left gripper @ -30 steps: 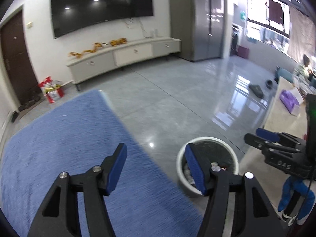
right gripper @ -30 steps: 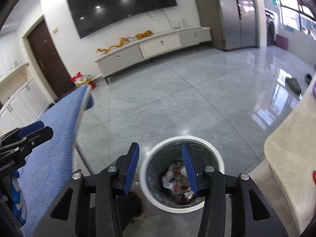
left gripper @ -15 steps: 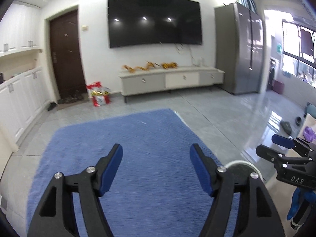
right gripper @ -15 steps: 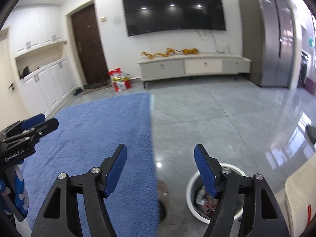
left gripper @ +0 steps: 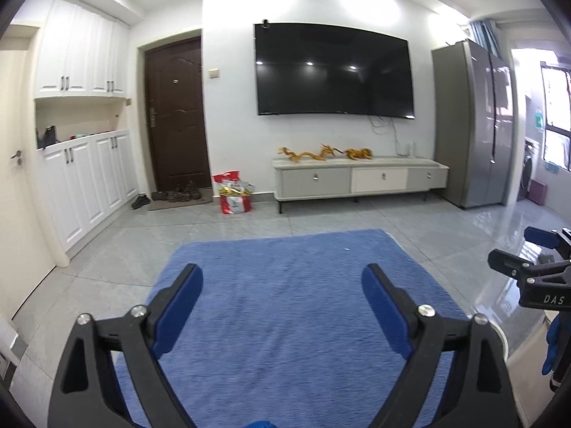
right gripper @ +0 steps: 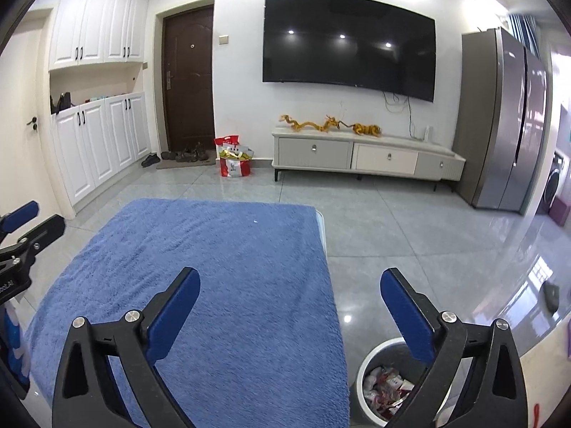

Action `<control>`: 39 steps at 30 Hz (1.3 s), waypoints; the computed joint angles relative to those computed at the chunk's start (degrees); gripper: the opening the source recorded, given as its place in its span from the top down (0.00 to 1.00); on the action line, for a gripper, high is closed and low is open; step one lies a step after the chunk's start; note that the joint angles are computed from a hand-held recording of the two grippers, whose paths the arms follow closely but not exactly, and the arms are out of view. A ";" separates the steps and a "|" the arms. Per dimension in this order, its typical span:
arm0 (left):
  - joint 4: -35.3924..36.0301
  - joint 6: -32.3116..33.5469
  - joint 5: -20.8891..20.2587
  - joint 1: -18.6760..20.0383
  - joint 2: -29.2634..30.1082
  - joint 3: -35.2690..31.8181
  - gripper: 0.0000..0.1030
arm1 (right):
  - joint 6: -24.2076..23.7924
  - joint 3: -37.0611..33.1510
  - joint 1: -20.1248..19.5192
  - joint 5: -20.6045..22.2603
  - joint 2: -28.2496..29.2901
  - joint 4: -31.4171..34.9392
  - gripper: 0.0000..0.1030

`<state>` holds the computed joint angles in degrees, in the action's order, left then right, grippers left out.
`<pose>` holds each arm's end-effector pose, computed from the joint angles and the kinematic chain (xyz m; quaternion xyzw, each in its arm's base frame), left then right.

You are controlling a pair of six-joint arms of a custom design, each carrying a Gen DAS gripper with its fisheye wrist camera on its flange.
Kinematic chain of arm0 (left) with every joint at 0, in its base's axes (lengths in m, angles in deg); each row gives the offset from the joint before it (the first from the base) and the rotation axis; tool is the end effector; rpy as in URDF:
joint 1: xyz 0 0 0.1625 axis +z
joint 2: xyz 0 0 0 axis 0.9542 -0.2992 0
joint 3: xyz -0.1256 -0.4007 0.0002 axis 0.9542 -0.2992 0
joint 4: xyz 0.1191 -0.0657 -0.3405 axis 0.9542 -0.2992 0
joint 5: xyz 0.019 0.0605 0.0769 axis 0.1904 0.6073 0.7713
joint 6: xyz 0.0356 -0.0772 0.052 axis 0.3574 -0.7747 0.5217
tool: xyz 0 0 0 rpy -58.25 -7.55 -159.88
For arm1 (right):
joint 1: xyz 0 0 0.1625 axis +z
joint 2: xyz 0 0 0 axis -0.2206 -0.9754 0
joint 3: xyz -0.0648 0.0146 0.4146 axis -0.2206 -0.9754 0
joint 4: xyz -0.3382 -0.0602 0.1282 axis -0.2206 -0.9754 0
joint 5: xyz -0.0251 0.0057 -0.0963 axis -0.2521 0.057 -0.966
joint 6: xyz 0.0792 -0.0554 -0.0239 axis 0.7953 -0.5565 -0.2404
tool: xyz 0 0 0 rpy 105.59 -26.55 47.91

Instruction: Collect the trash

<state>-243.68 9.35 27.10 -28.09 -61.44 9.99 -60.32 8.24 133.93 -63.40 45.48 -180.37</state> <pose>-0.2504 -0.5565 0.4105 0.1980 0.7491 -0.5260 0.3506 0.4471 -0.6094 0.2586 0.2750 -0.8097 0.4175 0.3075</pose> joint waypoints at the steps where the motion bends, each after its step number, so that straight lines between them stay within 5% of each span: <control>1: -0.82 0.33 0.22 -0.02 -0.39 0.35 0.07 | -0.29 -0.89 0.41 -0.63 0.72 0.15 0.01; 18: -3.24 1.92 -0.46 1.38 -6.18 3.33 0.04 | -1.11 -6.09 3.52 -4.33 5.55 -0.41 0.01; 39: -3.96 5.43 2.60 -0.26 -4.55 1.07 0.04 | -0.38 -8.47 2.66 -2.17 6.06 -2.09 0.01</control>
